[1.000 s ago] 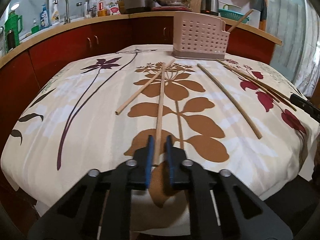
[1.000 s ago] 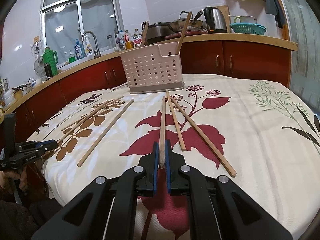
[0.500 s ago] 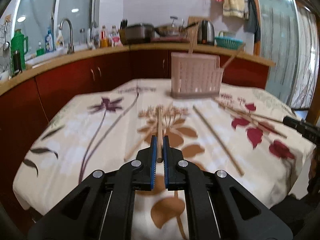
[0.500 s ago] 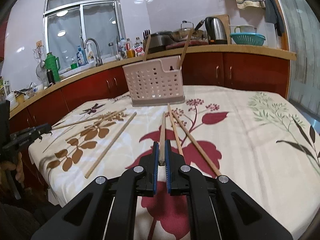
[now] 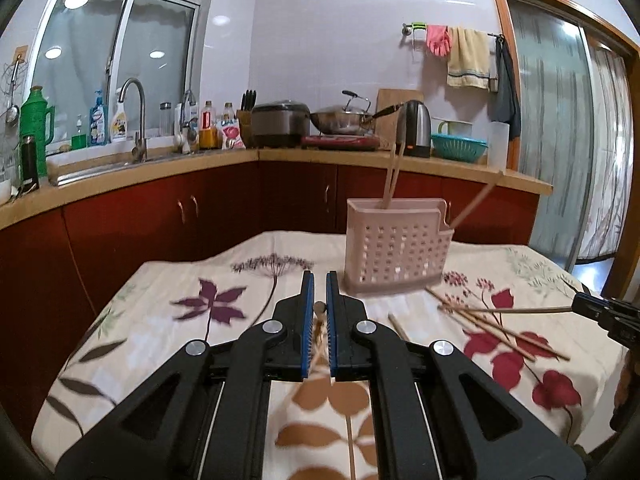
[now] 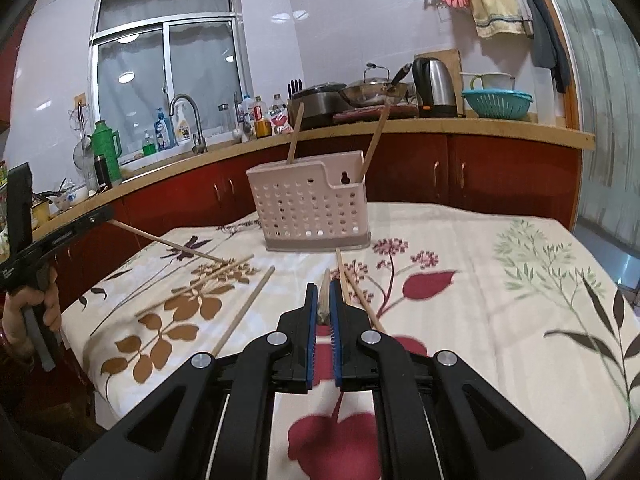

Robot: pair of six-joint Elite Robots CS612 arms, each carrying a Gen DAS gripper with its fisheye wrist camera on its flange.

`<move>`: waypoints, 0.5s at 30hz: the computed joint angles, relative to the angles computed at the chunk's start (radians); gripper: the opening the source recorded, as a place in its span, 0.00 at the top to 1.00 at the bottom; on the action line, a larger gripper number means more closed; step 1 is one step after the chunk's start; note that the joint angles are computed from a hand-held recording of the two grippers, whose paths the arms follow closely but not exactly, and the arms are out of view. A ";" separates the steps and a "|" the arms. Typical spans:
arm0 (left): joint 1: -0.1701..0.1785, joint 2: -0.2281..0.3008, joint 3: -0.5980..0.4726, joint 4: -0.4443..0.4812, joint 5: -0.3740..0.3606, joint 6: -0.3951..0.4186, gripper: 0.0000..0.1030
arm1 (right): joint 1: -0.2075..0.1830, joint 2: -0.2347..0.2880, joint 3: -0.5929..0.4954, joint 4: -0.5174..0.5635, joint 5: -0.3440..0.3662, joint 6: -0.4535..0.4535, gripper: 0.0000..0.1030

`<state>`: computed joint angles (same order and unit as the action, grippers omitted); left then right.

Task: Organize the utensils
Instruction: 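Lift both held chopsticks upright and carry them over the pink holder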

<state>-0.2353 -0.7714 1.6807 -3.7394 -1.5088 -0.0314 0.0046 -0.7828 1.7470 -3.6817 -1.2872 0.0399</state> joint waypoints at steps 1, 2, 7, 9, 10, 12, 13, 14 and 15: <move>0.001 0.004 -0.013 0.005 -0.003 0.004 0.94 | 0.001 0.000 -0.006 0.002 0.000 0.000 0.93; 0.001 0.007 -0.023 0.008 -0.005 0.008 0.94 | 0.001 0.001 -0.017 0.004 0.000 0.000 0.93; 0.005 0.028 -0.084 0.034 -0.021 0.028 0.94 | 0.005 0.007 -0.064 0.008 0.001 -0.012 0.93; 0.006 0.035 -0.105 0.040 -0.025 0.033 0.94 | 0.008 0.010 -0.083 0.008 -0.001 -0.015 0.93; 0.006 0.038 -0.113 0.040 -0.026 0.035 0.94 | 0.009 0.013 -0.092 0.007 -0.002 -0.016 0.93; 0.007 0.046 -0.136 0.051 -0.031 0.041 0.94 | 0.010 0.019 -0.116 0.011 0.000 -0.017 0.93; 0.008 0.049 -0.146 0.059 -0.034 0.041 0.94 | 0.011 0.022 -0.125 0.012 0.000 -0.016 0.93; 0.009 0.052 -0.152 0.062 -0.037 0.040 0.94 | 0.011 0.026 -0.134 0.012 0.002 -0.016 0.93; 0.009 0.056 -0.161 0.062 -0.039 0.041 0.94 | 0.012 0.030 -0.145 0.016 0.004 -0.016 0.93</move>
